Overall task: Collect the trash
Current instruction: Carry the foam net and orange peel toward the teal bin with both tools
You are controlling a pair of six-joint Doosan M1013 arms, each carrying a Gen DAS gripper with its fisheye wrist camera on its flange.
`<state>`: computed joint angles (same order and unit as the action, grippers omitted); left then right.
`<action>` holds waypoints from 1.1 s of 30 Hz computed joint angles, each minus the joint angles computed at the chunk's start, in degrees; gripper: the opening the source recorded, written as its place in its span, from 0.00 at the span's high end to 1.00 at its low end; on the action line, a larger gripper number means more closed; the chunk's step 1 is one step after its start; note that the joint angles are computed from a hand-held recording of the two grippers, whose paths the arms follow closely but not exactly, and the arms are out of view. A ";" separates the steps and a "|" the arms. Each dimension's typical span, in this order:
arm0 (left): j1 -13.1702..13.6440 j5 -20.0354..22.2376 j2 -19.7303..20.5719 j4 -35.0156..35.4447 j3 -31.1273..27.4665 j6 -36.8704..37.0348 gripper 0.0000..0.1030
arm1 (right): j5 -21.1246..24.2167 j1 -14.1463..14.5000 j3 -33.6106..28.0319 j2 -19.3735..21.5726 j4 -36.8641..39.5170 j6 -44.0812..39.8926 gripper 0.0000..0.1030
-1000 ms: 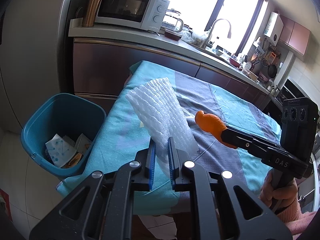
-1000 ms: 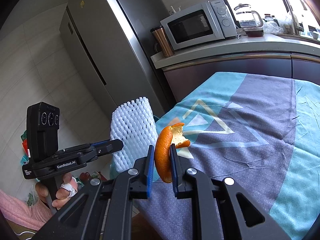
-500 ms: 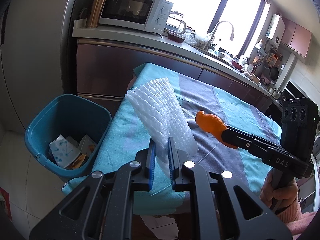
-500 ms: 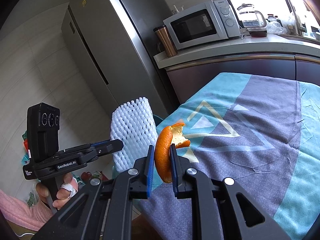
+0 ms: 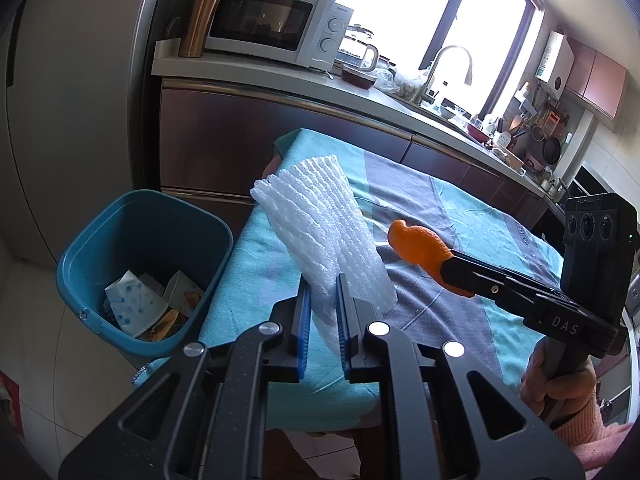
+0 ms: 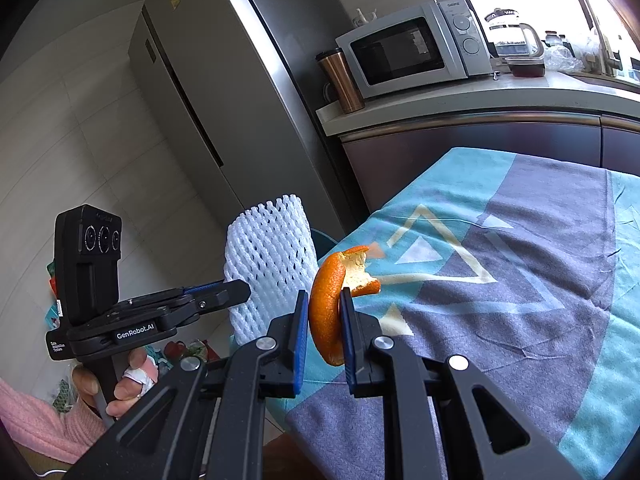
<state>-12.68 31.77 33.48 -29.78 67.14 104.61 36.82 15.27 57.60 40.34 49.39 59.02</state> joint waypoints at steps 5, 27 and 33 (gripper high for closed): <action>0.11 -0.33 -0.25 0.08 0.36 -0.26 0.88 | 0.21 0.12 -0.54 0.30 0.09 -0.34 0.86; 0.89 -2.01 -1.11 -0.11 1.92 -0.95 0.88 | 2.03 0.74 -3.73 2.10 -0.52 -0.11 0.86; 1.04 -2.21 -1.14 -0.02 2.07 -1.12 0.88 | 2.71 0.89 -4.73 2.71 -0.70 0.05 0.86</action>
<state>-11.64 29.55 32.33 -29.80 69.21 103.48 39.53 16.16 52.86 43.05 48.69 59.08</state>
